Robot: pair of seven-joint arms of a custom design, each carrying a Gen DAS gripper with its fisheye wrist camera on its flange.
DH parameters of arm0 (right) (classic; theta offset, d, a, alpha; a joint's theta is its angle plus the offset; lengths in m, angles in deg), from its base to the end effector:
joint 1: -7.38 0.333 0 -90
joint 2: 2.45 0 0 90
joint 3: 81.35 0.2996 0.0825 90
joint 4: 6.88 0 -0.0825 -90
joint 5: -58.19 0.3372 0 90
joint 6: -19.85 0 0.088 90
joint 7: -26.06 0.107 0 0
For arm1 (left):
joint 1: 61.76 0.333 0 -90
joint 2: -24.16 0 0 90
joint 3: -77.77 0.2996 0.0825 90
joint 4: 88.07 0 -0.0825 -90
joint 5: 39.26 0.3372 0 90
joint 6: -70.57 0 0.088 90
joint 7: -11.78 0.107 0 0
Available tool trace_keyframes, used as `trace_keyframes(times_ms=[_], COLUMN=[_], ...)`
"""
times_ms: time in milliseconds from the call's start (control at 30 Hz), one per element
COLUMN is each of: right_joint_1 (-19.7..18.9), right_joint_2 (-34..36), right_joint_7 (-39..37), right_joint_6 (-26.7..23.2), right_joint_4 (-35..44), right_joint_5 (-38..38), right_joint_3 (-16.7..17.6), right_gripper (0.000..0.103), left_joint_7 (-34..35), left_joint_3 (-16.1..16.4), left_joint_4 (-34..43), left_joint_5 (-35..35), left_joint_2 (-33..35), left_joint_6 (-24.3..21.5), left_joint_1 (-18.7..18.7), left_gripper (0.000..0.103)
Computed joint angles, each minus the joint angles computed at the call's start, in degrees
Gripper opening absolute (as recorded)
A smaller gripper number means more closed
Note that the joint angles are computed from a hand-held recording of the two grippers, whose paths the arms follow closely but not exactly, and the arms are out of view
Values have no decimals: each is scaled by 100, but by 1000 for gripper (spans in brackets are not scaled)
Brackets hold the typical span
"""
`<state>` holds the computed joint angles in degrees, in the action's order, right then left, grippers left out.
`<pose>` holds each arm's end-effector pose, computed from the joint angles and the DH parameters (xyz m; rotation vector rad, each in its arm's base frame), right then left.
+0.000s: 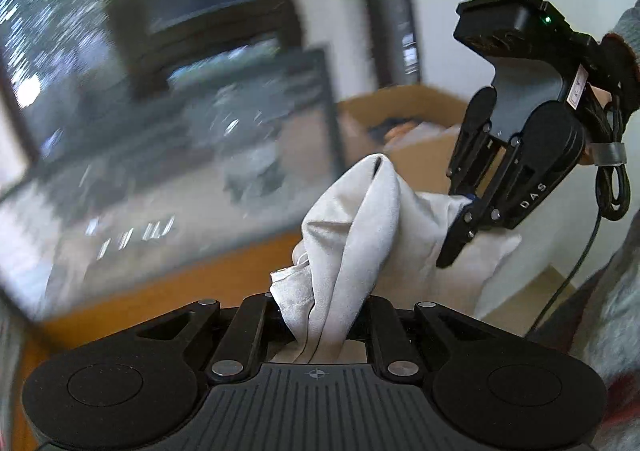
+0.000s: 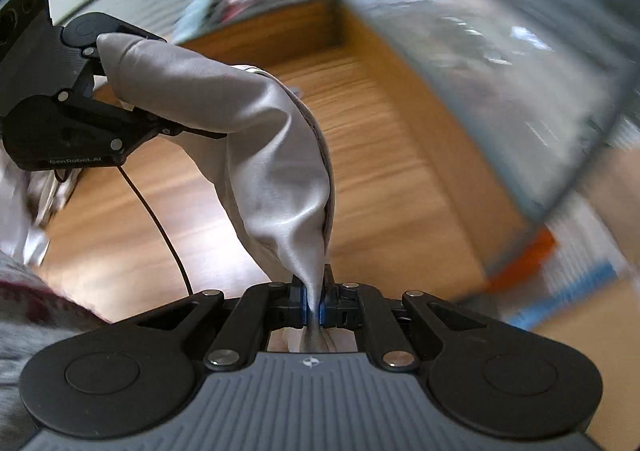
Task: Fold clothes
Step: 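Carry the held shirt with both grippers to the cardboard box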
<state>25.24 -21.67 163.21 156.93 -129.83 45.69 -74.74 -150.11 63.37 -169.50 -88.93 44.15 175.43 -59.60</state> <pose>0.4159 0.1952 0.6013 -1.5563 2.0560 -0.4236 0.6036 -0.1671 0.5377 0.4096 2.6842 -1.3529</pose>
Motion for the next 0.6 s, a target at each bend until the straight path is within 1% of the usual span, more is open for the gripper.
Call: trace_keyframes(times_ms=[67, 133, 233, 300, 367, 433, 467, 533, 600], right_joint_1=[-131, -234, -327, -365, -430, -555, -620, -744, -878], right_joint_2=[-504, -1000, -1604, -2065, -2489, -2810, -2969, -3166, -3346], right_joint_7=[496, 872, 1116, 1078, 930, 797, 719, 567, 414], right_joint_6=[-244, -679, -1644, -2338, -3019, -3584, -3851, -4083, -4244], right_joint_4=[-299, -466, -398, -408, -401, -382, -378, -561, -780], right_joint_5=[-218, -381, -564, -696, -855, -1088, -1216, -1525, -1858], right_joint_3=[158, 278, 411, 431, 428, 452, 463, 410, 344], right_gripper=[6, 6, 6, 6, 6, 6, 6, 6, 6], left_joint_7=[-99, -199, -425, -531, -575, -666, -819, -1215, -1663], left_joint_3=[-134, -251, -416, -520, -620, -711, -747, -826, -892], left_joint_4=[210, 367, 484, 406, 229, 119, 106, -13, -111], left_joint_5=[21, 26, -51, -194, -415, -599, -657, -757, -808], left_joint_2=[38, 65, 84, 21, -75, -59, -22, -23, 44], left_joint_6=[-183, -274, -285, -208, -34, 281, 467, 938, 1524], left_joint_1=[-157, -345, -646, -834, -1028, -1291, -1437, -1739, -2054], left_gripper=[14, 14, 14, 14, 14, 14, 14, 14, 14])
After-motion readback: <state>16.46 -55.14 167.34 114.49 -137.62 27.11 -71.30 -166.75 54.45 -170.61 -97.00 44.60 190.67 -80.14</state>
